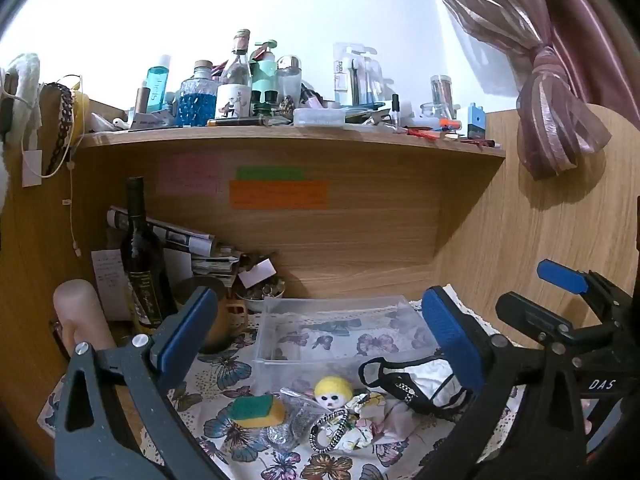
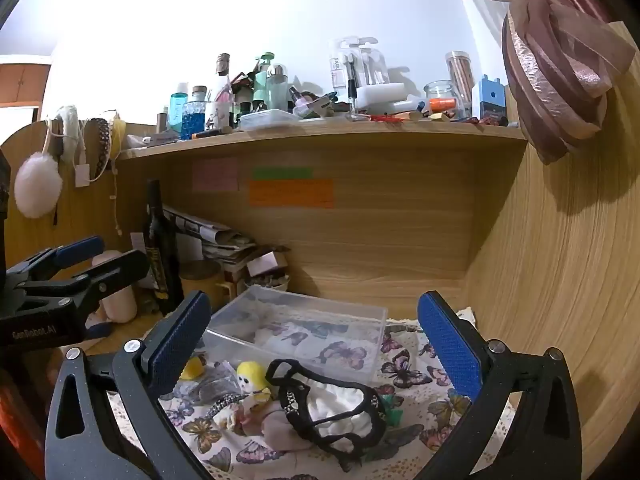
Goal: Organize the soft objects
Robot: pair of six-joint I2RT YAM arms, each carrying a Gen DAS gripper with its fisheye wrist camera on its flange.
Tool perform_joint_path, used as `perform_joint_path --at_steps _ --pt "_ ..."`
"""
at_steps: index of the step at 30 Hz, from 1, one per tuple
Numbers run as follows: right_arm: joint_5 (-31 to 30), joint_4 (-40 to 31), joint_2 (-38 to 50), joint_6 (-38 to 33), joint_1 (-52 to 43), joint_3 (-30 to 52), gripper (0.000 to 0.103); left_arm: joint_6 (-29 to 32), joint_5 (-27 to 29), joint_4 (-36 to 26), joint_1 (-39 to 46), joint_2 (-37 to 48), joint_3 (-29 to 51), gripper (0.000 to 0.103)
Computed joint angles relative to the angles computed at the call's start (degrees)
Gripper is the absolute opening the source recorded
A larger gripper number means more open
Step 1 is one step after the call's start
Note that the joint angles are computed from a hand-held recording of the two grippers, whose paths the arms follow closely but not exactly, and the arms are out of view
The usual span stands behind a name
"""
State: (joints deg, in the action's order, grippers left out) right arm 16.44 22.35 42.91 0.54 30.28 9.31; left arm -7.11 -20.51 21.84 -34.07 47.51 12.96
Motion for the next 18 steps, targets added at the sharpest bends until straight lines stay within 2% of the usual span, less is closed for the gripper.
perform_joint_path --at_steps 9,10,18 --pt "0.2 -1.2 -0.3 -0.1 0.1 0.4 0.103 -0.8 -1.9 1.3 -2.0 2.1 0.4 0.103" --pt "1.2 -1.5 -0.4 0.0 1.0 0.5 0.103 -1.0 -0.4 0.4 -0.9 1.7 0.6 0.103" --pt "1.8 -1.2 -0.6 0.0 1.4 0.2 0.103 1.4 -1.3 2.9 -1.7 1.3 -0.8 0.103"
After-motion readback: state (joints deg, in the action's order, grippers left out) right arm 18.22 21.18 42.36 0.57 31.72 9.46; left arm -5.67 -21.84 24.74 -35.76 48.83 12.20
